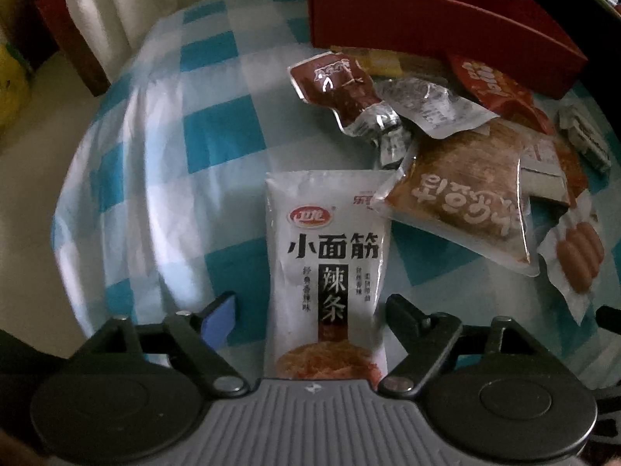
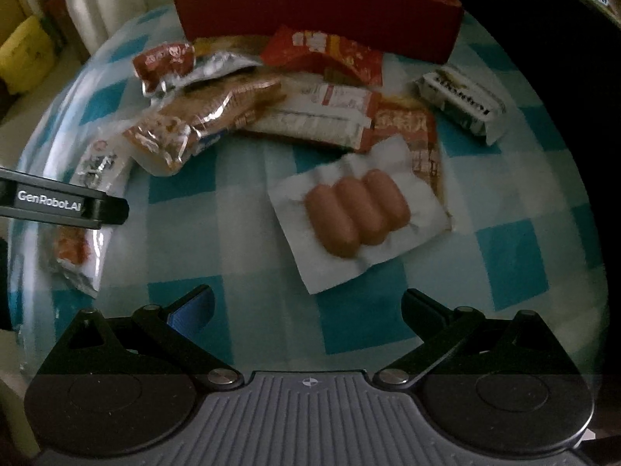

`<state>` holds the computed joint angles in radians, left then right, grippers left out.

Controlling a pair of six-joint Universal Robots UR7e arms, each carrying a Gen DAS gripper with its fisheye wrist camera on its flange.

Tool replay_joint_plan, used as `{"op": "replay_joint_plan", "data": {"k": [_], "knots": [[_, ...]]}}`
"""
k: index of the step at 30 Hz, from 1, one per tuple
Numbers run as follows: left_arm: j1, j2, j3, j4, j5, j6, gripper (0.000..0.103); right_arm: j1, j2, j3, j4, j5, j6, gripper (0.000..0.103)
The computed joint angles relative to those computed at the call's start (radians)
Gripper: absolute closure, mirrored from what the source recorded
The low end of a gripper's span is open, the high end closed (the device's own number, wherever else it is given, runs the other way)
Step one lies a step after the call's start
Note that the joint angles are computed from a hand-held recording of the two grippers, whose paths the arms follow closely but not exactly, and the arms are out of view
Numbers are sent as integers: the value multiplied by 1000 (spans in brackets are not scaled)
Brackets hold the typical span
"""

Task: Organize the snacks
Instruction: 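Lower the left tool onto the white spicy-strip packet while the right tool approaches the sausage tray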

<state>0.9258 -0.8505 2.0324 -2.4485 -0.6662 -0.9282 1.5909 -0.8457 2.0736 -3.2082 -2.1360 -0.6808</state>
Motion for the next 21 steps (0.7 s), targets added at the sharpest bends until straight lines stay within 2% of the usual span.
{"op": "replay_joint_plan", "data": {"k": [3,5,9,13,15,17,19,21], "knots": [[-3,6,9,-27,4,19,26,-5,16,-4,10,-22,0,0],[-6,10,18,-50,11,34,26,2,41,-1,-52,-42,-58,0],[-14,13,28,-68,7,47,25,-5,44,11,-88,-27,-51,0],[-15,23,25,-78,6,76,18,-13,46,21,-118,-12,-62,0],[-19,21,29,-78,2,73,18,-17,31,22,-92,-9,-67,0],[-22,22,31,-80,3,70,18,-18,11,3,-29,-22,1,0],[-27,24,34,-89,3,76,21,-28,-19,4,-36,15,63,0],[-32,25,37,-106,9,86,26,-33,-35,3,-66,37,71,0]]}}
